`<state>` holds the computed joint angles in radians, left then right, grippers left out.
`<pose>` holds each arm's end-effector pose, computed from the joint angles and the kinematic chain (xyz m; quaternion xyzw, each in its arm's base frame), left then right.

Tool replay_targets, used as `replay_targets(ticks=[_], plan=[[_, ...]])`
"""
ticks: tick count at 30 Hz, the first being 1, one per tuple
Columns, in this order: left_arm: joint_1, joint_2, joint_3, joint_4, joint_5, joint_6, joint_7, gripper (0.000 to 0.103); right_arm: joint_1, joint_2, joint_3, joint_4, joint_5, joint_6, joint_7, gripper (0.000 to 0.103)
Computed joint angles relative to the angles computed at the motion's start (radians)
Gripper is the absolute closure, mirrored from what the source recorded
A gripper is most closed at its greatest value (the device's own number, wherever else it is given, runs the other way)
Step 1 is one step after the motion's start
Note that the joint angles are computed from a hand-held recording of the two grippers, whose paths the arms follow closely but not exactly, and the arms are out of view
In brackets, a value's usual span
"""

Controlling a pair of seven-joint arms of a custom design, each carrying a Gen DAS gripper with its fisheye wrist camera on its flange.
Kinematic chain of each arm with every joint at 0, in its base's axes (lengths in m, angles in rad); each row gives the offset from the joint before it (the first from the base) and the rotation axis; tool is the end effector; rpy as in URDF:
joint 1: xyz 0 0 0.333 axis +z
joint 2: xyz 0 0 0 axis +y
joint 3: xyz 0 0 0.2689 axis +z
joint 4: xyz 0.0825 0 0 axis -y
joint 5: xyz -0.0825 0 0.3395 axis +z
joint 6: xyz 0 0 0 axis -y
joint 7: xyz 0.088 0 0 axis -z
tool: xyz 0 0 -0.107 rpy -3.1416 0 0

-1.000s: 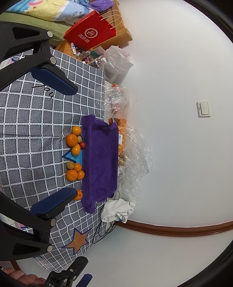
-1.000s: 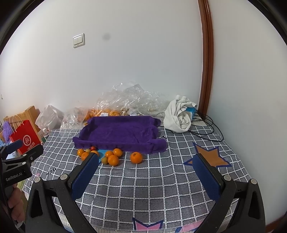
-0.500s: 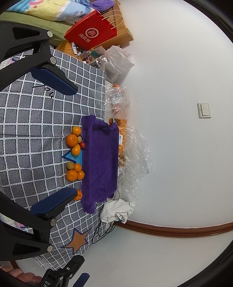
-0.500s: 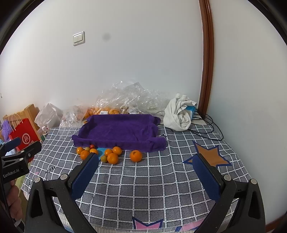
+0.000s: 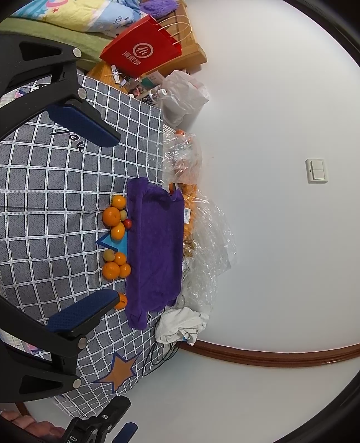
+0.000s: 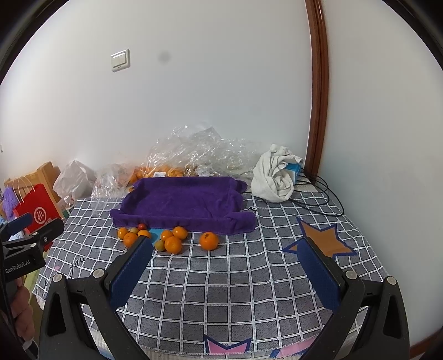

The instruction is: Organize fruits

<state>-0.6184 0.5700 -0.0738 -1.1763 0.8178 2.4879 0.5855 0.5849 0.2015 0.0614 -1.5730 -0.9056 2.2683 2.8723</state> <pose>0.5464 -0.4374 0.5167 -0.5765 0.6707 -0.3520 0.3064 0.5042 0.3510 0.5491 -0.5556 0.7011 -0.3404 0.2898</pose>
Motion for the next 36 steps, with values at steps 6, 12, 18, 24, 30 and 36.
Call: replay_targets(ticks=[6,12,18,24,30,36], plan=[[-0.001,0.003,-0.001,0.006,-0.004,-0.005,0.004,0.000,-0.002,0.001,-0.001,0.007,0.001,0.004,-0.004,0.000],[-0.005,0.011,0.000,0.018,-0.007,-0.010,0.009,0.000,0.004,0.002,-0.001,0.012,-0.009,-0.001,-0.005,0.000],[-0.011,0.030,0.004,0.048,-0.015,-0.018,0.018,0.000,0.009,0.010,-0.003,0.028,-0.020,-0.021,-0.012,0.000],[-0.016,0.071,0.015,0.103,-0.031,-0.029,0.030,0.000,0.014,0.030,-0.012,0.052,-0.033,-0.014,-0.016,0.000],[0.000,0.096,0.026,0.114,-0.052,-0.014,0.034,0.000,0.020,0.062,-0.027,0.070,-0.041,-0.012,0.005,0.000],[0.024,0.162,0.036,0.164,-0.089,-0.006,0.051,0.000,0.007,0.124,-0.053,0.085,-0.011,0.045,-0.019,0.000]])
